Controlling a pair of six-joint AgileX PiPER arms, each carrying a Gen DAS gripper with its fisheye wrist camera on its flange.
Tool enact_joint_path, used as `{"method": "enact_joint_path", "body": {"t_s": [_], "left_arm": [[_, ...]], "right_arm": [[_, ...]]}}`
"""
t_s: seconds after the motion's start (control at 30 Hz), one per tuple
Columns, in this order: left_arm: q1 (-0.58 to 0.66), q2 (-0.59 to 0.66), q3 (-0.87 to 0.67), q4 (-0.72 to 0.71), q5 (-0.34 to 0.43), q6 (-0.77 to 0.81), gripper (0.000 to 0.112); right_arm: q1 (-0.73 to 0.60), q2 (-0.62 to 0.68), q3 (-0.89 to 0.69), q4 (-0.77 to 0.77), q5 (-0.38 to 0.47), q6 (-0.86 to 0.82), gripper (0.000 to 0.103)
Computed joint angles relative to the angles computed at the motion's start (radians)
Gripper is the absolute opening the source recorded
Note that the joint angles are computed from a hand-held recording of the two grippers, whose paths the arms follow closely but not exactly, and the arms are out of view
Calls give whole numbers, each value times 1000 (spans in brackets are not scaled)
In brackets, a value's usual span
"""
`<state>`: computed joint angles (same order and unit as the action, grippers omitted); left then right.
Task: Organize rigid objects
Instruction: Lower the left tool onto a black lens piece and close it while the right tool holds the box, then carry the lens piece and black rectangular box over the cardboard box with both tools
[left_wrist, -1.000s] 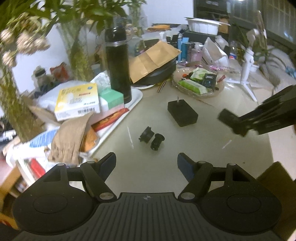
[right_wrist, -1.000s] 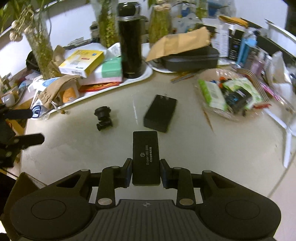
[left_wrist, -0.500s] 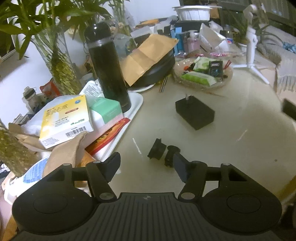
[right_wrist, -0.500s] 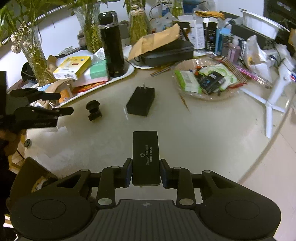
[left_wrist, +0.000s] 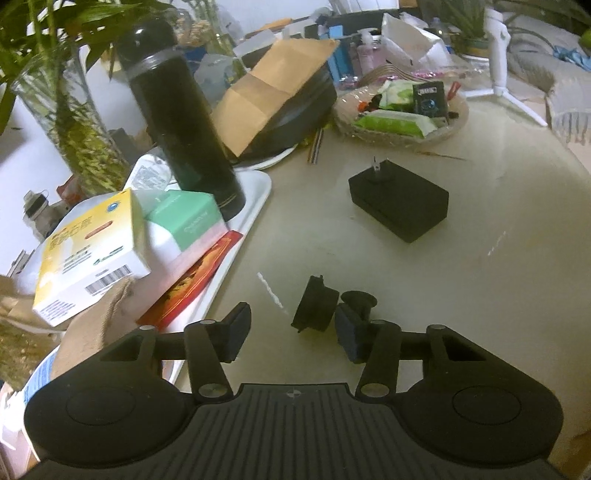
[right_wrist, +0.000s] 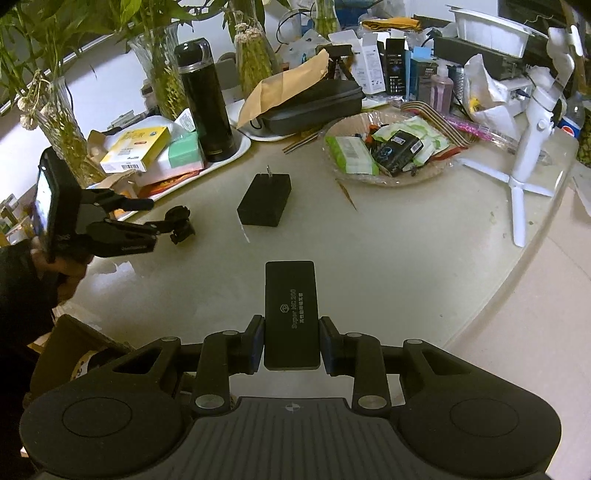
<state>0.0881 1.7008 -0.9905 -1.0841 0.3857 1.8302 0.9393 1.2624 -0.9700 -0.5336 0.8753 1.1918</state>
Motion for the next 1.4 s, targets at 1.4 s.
{"method": "enact_joint_path", "body": {"t_s": [1.4], "left_arm": [[139, -242, -8, 296, 344, -468, 21]], "right_arm": [[125, 18, -33, -30, 69, 145, 34]]}}
